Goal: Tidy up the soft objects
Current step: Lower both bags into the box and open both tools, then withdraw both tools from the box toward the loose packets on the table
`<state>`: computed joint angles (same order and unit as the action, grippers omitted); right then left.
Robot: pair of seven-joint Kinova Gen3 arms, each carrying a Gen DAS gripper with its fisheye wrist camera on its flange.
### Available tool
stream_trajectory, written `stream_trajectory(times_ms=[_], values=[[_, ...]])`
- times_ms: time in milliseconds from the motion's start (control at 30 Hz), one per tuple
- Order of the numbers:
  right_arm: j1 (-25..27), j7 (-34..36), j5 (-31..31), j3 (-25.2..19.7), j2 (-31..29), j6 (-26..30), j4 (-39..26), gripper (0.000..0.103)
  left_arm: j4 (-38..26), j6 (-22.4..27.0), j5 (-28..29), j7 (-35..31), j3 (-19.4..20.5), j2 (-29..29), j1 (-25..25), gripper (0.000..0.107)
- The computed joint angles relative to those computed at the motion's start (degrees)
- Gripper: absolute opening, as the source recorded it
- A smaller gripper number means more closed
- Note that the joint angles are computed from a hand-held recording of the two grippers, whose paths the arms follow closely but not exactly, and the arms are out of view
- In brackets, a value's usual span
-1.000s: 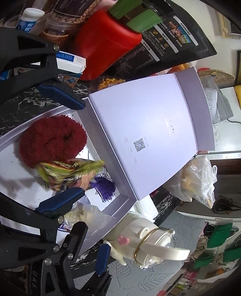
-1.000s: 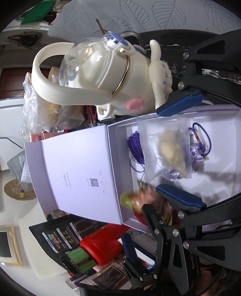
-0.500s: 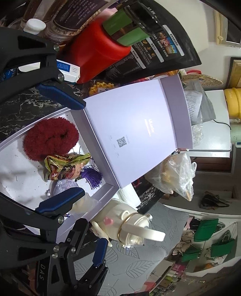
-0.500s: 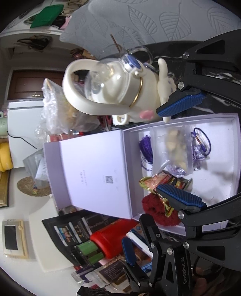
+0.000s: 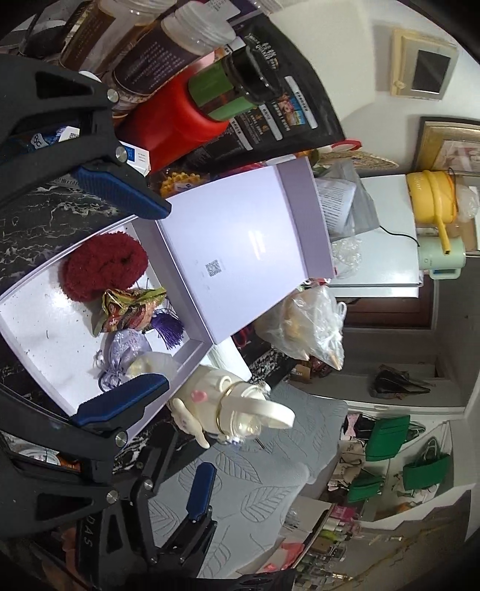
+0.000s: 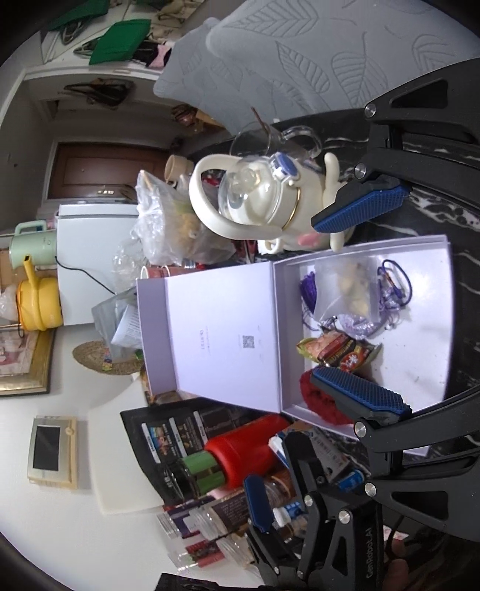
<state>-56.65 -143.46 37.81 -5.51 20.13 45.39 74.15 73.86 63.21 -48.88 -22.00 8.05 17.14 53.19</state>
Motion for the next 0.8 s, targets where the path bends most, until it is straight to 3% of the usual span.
stream_trajectory(times_ms=[200, 800], values=[[-3.52, -5.96, 5.71, -0.11, -3.21, 3.21, 3.20, 0.076, 0.74, 0.67, -1.51, 1.30, 1.01, -0.98, 2.22, 0.086], [-6.80, -20.87, 15.29, -9.61, -10.02, 14.39, 10.92, 0.076, 5.61, 4.40, -6.05, 10.10, 6.98, -5.15, 7.93, 0.086]])
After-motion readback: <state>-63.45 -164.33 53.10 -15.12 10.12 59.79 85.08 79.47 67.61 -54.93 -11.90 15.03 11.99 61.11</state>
